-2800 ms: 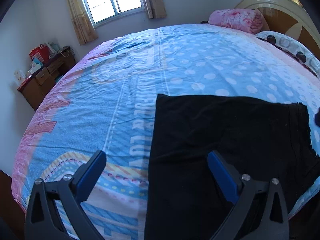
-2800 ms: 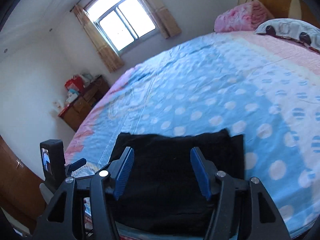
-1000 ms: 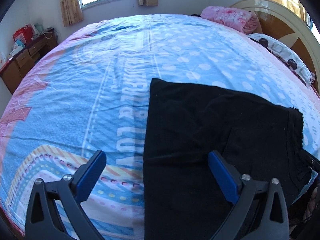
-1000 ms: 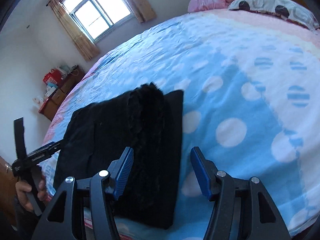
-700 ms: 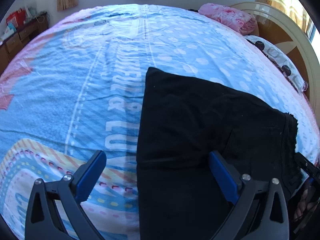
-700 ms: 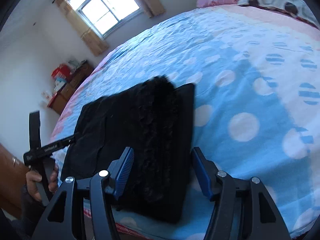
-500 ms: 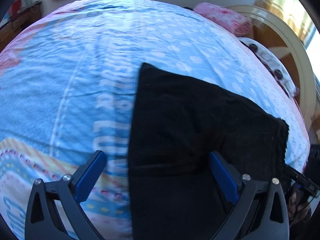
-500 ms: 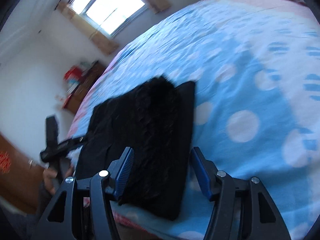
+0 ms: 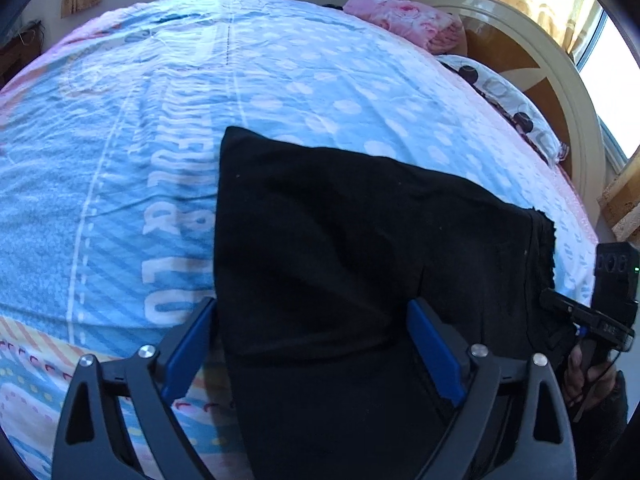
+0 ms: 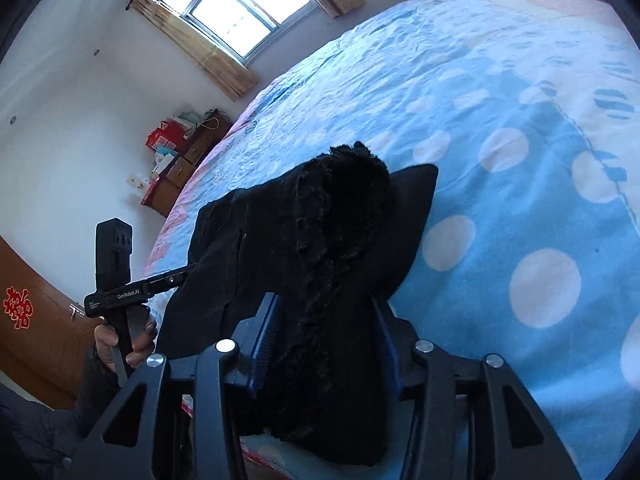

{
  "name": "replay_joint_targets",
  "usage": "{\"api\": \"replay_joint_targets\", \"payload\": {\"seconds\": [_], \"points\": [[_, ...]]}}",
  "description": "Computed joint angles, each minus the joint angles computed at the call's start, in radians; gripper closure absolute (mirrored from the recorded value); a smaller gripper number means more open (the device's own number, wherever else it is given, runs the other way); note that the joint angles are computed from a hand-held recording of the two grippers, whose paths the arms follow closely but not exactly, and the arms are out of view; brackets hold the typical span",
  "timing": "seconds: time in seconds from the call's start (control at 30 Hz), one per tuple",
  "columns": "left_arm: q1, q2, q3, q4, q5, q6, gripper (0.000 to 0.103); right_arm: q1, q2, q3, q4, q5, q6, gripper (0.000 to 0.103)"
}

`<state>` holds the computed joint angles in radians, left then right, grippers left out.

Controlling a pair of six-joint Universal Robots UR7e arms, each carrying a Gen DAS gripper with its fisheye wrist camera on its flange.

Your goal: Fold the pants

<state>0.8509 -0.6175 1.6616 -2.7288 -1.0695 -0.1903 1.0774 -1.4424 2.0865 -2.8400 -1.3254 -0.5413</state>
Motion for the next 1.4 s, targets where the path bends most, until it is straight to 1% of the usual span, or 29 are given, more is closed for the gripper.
{"api": "replay_joint_targets", "payload": {"seconds": [0.03, 0.07, 0.1, 0.13, 0.17, 0.2, 0.23, 0.27, 0.3, 0.37, 0.43, 0.47, 0.53, 0.57, 0.7, 0.77, 0.83, 0.9, 0.97, 1.0, 1.07, 1.1, 1.13, 1.2, 1.27, 1.3, 1.33, 1.37, 1.4], "points": [[-0.015, 0.014, -0.003, -0.001, 0.041, 0.010, 0.012, 0.004, 0.000, 0.007, -0.013, -0.010, -0.002, 0.055], [-0.026, 0.022, -0.003, -0.009, 0.064, 0.033, 0.022, 0.013, 0.003, 0.015, -0.032, -0.027, -0.008, 0.055], [-0.034, 0.025, 0.002, -0.030, 0.062, 0.059, 0.038, 0.031, 0.010, 0.018, -0.057, -0.061, -0.009, 0.057], [-0.036, 0.021, 0.007, -0.038, 0.044, 0.068, 0.047, 0.050, 0.017, 0.027, -0.093, -0.100, -0.015, 0.062], [-0.037, 0.018, 0.009, -0.037, 0.034, 0.069, 0.053, 0.069, 0.026, 0.031, -0.121, -0.136, -0.022, 0.064], [-0.039, 0.014, 0.015, -0.044, 0.039, 0.072, 0.060, 0.074, 0.022, 0.035, -0.130, -0.156, -0.037, 0.068], [-0.037, 0.007, 0.021, -0.053, 0.034, 0.071, 0.065, 0.071, 0.017, 0.033, -0.122, -0.151, -0.033, 0.071], [-0.032, -0.005, 0.029, -0.067, 0.016, 0.056, 0.075, 0.068, 0.012, 0.030, -0.109, -0.135, -0.014, 0.072], [-0.024, -0.020, 0.039, -0.087, -0.018, 0.039, 0.080, 0.057, 0.001, 0.028, -0.090, -0.109, 0.006, 0.075], [-0.017, -0.044, 0.055, -0.121, -0.058, 0.025, 0.083, 0.051, -0.012, 0.024, -0.070, -0.079, 0.039, 0.076], [-0.029, -0.061, 0.069, -0.151, -0.041, 0.037, 0.089, 0.069, -0.020, 0.016, -0.055, -0.078, 0.048, 0.077], [-0.038, -0.073, 0.078, -0.181, -0.031, 0.057, 0.089, 0.082, -0.025, 0.005, -0.034, -0.065, 0.055, 0.078], [-0.040, -0.091, 0.073, -0.189, -0.042, 0.067, 0.089, 0.102, -0.031, -0.020, 0.017, -0.019, 0.056, 0.078], [-0.039, -0.099, 0.070, -0.188, -0.041, 0.071, 0.089, 0.121, -0.025, -0.037, 0.030, -0.016, 0.054, 0.078], [-0.031, -0.111, 0.030, -0.217, 0.055, 0.122, 0.089, 0.227, 0.047, -0.141, 0.080, -0.033, 0.045, 0.079], [-0.007, -0.123, -0.015, -0.211, 0.064, 0.125, 0.089, 0.282, 0.106, -0.203, 0.082, -0.068, 0.033, 0.079], [0.010, -0.129, -0.052, -0.216, 0.106, 0.150, 0.089, 0.327, 0.176, -0.283, 0.109, -0.061, 0.029, 0.080], [0.027, -0.126, -0.111, -0.218, 0.181, 0.199, 0.089, 0.375, 0.268, -0.398, 0.140, -0.054, 0.028, 0.080], [0.051, -0.110, -0.184, -0.233, 0.233, 0.251, 0.089, 0.407, 0.353, -0.503, 0.151, -0.044, 0.030, 0.080], [0.058, -0.108, -0.196, -0.248, 0.252, 0.269, 0.089, 0.422, 0.404, -0.567, 0.167, -0.033, 0.036, 0.080], [0.090, -0.071, -0.271, -0.290, 0.305, 0.333, 0.089, 0.441, 0.500, -0.687, 0.191, -0.002, 0.041, 0.080], [0.102, -0.065, -0.284, -0.302, 0.322, 0.344, 0.089, 0.444, 0.552, -0.751, 0.207, 0.024, 0.033, 0.080], [0.124, -0.045, -0.317, -0.316, 0.338, 0.363, 0.089, 0.449, 0.601, -0.808, 0.215, 0.032, 0.025, 0.080], [0.156, -0.007, -0.365, -0.331, 0.354, 0.389, 0.089, 0.454, 0.693, -0.912, 0.230, 0.021, 0.016, 0.080], [0.204, 0.055, -0.441, -0.351, 0.367, 0.422, 0.088, 0.448, 0.788, -1.020, 0.255, 0.013, 0.029, 0.080], [0.230, 0.096, -0.493, -0.334, 0.390, 0.412, 0.088, 0.445, 0.848, -1.090, 0.266, -0.005, 0.030, 0.080], [0.245, 0.120, -0.525, -0.277, 0.427, 0.373, 0.088, 0.445, 0.899, -1.141, 0.259, -0.037, 0.014, 0.080], [0.261, 0.144, -0.566, -0.185, 0.469, 0.316, 0.088, 0.443, 0.951, -1.198, 0.266, -0.072, 0.012, 0.080], [0.278, 0.158, -0.593, -0.102, 0.492, 0.254, 0.080, 0.442, 0.994, -1.251, 0.288, -0.099, 0.044, 0.080]]}}
